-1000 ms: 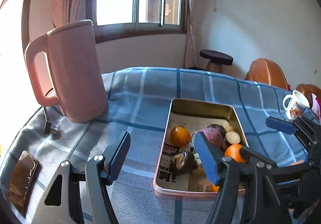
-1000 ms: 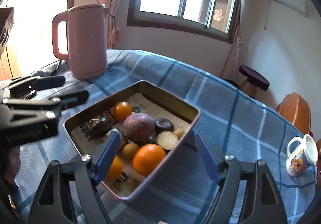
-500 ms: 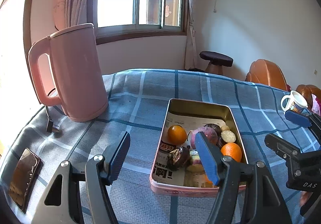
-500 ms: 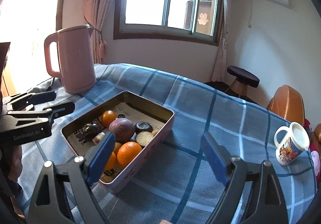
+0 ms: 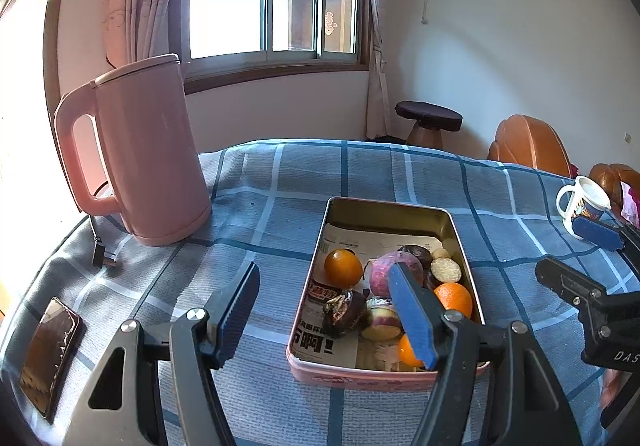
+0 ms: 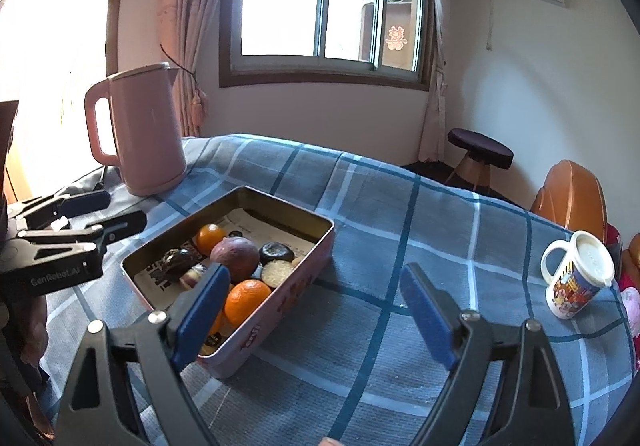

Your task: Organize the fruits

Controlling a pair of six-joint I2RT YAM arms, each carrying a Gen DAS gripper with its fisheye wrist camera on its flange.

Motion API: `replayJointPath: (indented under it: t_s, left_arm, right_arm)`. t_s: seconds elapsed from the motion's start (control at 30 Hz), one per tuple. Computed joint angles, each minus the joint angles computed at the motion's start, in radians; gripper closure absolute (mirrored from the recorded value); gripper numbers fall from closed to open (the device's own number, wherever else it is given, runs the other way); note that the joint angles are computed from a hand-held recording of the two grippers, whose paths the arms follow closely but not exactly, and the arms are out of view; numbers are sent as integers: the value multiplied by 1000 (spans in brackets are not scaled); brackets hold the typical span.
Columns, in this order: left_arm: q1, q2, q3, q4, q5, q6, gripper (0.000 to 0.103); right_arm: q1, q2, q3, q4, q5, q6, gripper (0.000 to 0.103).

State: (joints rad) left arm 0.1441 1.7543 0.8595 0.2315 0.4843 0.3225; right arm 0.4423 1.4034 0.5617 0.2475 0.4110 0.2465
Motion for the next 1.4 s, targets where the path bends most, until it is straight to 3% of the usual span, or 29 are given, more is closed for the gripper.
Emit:
replayJointPath:
  t_s: [1.03, 1.17, 1.4]
  left_arm:
    - [-28, -22, -29, 19, -34, 7, 34]
    - [-37, -25, -32, 25, -53, 3, 22]
    - [-47, -31, -49, 42, -66, 14, 21]
  right_arm:
    - [-27, -29, -36, 27, -8, -6, 13]
    - [-24, -35, -38, 22, -1, -8, 13]
    - [-22, -40, -40, 13, 2, -4, 13]
